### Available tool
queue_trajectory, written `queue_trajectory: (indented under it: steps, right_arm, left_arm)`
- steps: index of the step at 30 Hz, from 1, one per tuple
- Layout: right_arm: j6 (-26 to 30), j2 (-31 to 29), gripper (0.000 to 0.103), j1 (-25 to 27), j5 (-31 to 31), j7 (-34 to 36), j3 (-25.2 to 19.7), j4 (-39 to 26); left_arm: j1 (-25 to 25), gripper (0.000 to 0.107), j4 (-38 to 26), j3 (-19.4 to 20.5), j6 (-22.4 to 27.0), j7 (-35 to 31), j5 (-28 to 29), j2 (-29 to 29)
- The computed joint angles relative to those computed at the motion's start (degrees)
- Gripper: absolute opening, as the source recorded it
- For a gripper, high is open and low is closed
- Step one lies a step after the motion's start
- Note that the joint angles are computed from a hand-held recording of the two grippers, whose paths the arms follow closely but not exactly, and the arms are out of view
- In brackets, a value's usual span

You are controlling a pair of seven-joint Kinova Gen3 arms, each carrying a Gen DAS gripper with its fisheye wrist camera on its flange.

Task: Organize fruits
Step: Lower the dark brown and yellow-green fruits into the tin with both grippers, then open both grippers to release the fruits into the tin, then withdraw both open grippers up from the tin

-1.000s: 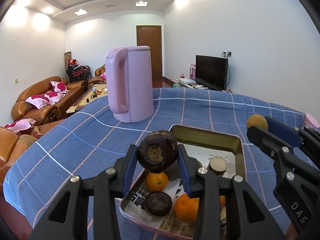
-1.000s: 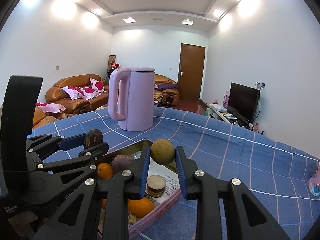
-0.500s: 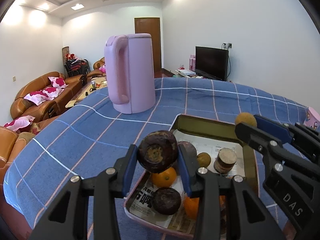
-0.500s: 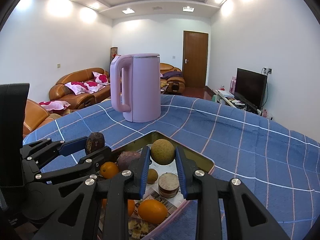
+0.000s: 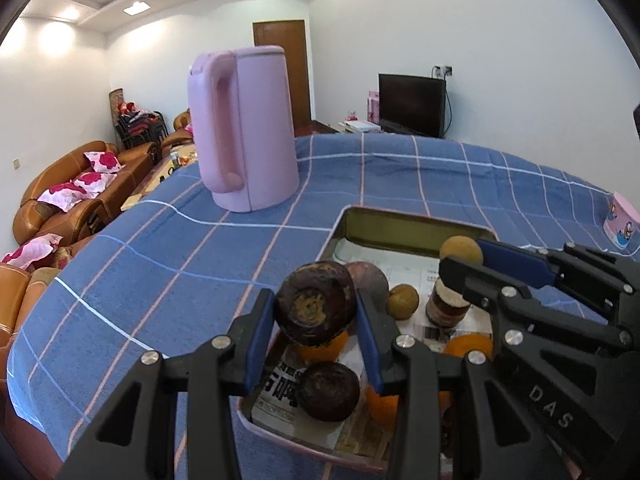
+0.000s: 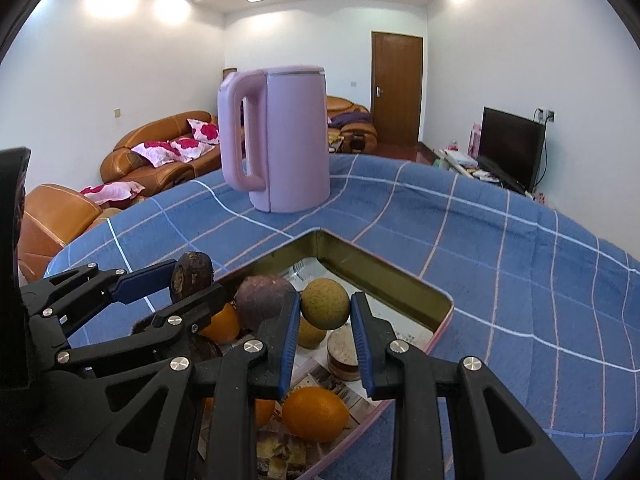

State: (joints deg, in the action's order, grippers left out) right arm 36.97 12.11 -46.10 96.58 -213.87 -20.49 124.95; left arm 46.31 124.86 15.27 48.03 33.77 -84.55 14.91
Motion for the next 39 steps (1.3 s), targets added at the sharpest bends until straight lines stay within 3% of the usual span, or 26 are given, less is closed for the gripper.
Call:
queue_trajectory:
  steps: [10, 16, 23, 30, 39]
  right_arm:
    - [-6.1, 0.1, 0.028, 1.9, -3.8, 4.5, 1.3, -1.1]
    - [-7.8, 0.3, 0.028, 1.6, -9.5, 10.3, 2.6, -2.4]
    - [-6.0, -0.1, 0.034, -0.5, -12.7, 13.0, 3.8, -2.3]
    - [-4.6, -3.3, 0.049, -0.8, -9.4, 7.0, 2.9, 1.0]
    - [-0.7, -6.6, 0.052, -1.7, -8.6, 3.1, 0.2, 3.8]
  left_arm:
    - [0.2, 0.042, -1.2, -0.5, -0.6, -3.6, 2.2, 0.9]
    - [0.5, 0.043, -1.5, -0.9, -0.4, -5.5, 3.1, 1.0]
    - [0.0, 0.057, -1.1, -1.3, -2.2, -6.3, 4.7, 0.1]
    - [1.0, 0.078, 0.5, -0.3, 0.1, -3.5, 4.1, -2.0]
    - [2.5, 0.089, 1.5, 2.1, 4.0, -1.5, 4.1, -3.5]
